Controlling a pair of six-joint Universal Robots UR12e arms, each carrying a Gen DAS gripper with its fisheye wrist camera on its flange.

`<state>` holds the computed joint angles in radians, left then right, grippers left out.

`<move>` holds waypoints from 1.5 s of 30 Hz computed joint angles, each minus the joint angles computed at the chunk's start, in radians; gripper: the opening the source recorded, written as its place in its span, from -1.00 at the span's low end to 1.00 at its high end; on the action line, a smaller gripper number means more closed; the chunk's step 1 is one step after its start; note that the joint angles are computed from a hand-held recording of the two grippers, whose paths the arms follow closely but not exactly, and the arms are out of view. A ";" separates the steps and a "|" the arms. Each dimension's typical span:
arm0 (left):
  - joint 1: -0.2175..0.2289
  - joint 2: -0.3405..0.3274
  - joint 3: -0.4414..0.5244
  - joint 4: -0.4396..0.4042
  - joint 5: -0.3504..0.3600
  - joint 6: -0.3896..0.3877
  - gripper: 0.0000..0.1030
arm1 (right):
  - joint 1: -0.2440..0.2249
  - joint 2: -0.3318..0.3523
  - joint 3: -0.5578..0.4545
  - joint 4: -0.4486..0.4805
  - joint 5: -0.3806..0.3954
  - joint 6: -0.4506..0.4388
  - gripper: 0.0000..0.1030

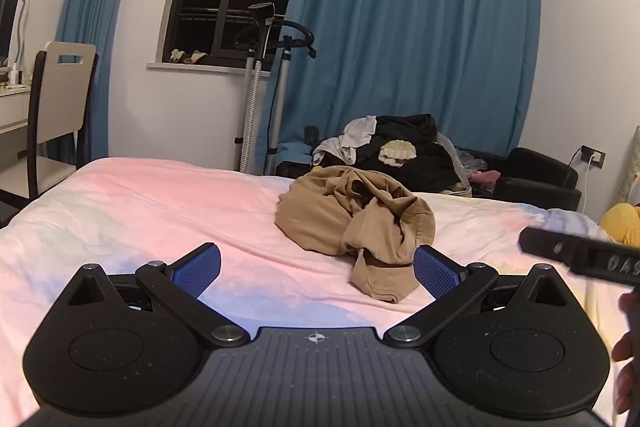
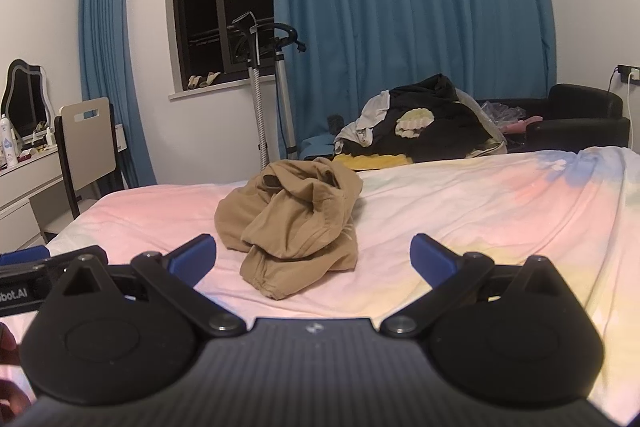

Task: Fold clothes
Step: 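Grasp the crumpled tan T-shirt with the left gripper and lift it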

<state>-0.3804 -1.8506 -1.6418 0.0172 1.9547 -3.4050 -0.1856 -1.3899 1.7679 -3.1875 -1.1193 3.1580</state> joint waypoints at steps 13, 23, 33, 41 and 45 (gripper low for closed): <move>0.052 -0.168 0.246 -0.198 -0.195 -0.002 1.00 | -0.035 0.026 -0.035 -0.041 -0.041 0.112 1.00; 0.062 -0.320 0.434 -0.315 -0.236 -0.024 0.30 | -0.054 0.074 -0.060 -0.011 0.015 0.137 1.00; 0.059 -0.221 0.310 -0.182 -0.326 0.047 -0.68 | -0.060 0.114 -0.096 -0.040 0.007 0.208 1.00; 0.052 -0.068 0.141 -0.134 -0.473 0.060 -0.70 | -0.073 0.092 -0.081 -0.098 0.049 0.223 1.00; 0.037 -0.020 0.068 -0.163 -0.504 0.059 -0.70 | -0.081 0.073 -0.064 -0.110 0.095 0.225 1.00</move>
